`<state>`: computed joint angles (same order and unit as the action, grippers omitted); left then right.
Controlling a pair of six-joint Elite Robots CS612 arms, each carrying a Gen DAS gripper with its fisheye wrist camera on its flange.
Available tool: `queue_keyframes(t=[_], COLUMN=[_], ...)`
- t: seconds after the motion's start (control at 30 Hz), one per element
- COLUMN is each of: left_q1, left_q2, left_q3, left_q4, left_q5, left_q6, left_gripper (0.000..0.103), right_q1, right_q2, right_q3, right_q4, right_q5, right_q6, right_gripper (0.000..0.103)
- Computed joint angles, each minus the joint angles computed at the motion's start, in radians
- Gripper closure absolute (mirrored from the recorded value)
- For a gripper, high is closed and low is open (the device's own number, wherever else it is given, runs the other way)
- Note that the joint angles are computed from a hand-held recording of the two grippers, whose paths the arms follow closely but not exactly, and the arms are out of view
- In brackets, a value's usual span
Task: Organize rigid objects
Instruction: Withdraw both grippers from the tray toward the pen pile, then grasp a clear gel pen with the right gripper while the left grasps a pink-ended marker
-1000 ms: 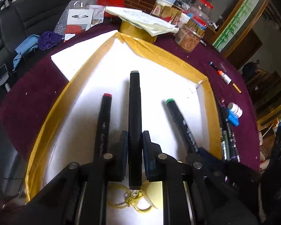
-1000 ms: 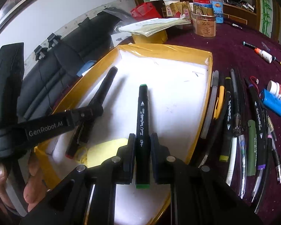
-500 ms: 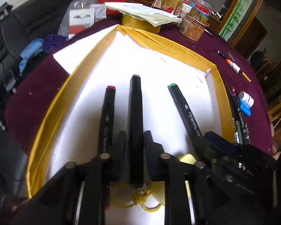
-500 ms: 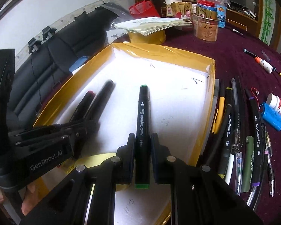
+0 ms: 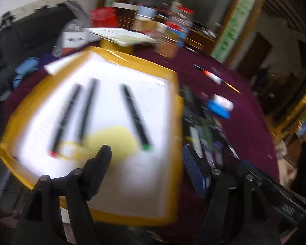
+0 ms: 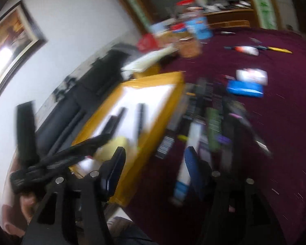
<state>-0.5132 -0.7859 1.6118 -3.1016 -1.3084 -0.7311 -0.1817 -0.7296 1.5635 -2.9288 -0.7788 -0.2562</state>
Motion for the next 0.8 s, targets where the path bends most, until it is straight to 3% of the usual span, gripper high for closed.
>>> queue_keyframes(t=[0.1,0.23,0.33,0.5,0.57,0.7,0.8], left_q1=[-0.012,-0.022,-0.022,-0.029,-0.031,-0.030,-0.033], left_q2=[0.020,0.037,0.045,0.044,0.045,0.048,0.048], left_q3=[-0.046,-0.101,-0.132,-0.139,-0.141,-0.151,-0.152], left_q4=[-0.001,0.034,0.079,0.107,0.116,0.140,0.145], left_q5=[-0.078,-0.100,-0.134,-0.132,-0.132,-0.156,-0.171], left_q6=[0.080,0.146,0.165,0.165,0.158,0.155,0.183], left_gripper=[0.031,0.031,0.031,0.031,0.031,0.031,0.031], right_q1=[-0.031,-0.054,-0.045,-0.028,-0.015,0.003,0.018], right_q2=[0.003,0.023,0.037,0.071,0.084,0.116,0.123], right_q3=[-0.002,-0.043,-0.082,-0.181,-0.220,-0.300,-0.299], right_q4=[0.027,0.101,0.128,0.215,0.238,0.355,0.320], right_q5=[-0.029,-0.030,-0.098,-0.177,-0.227,-0.244,-0.314], right_q6=[0.003,-0.009,-0.017,-0.053,-0.070,-0.170,-0.191], right_gripper=[0.048,0.049,0.060,0.075,0.075,0.076,0.083])
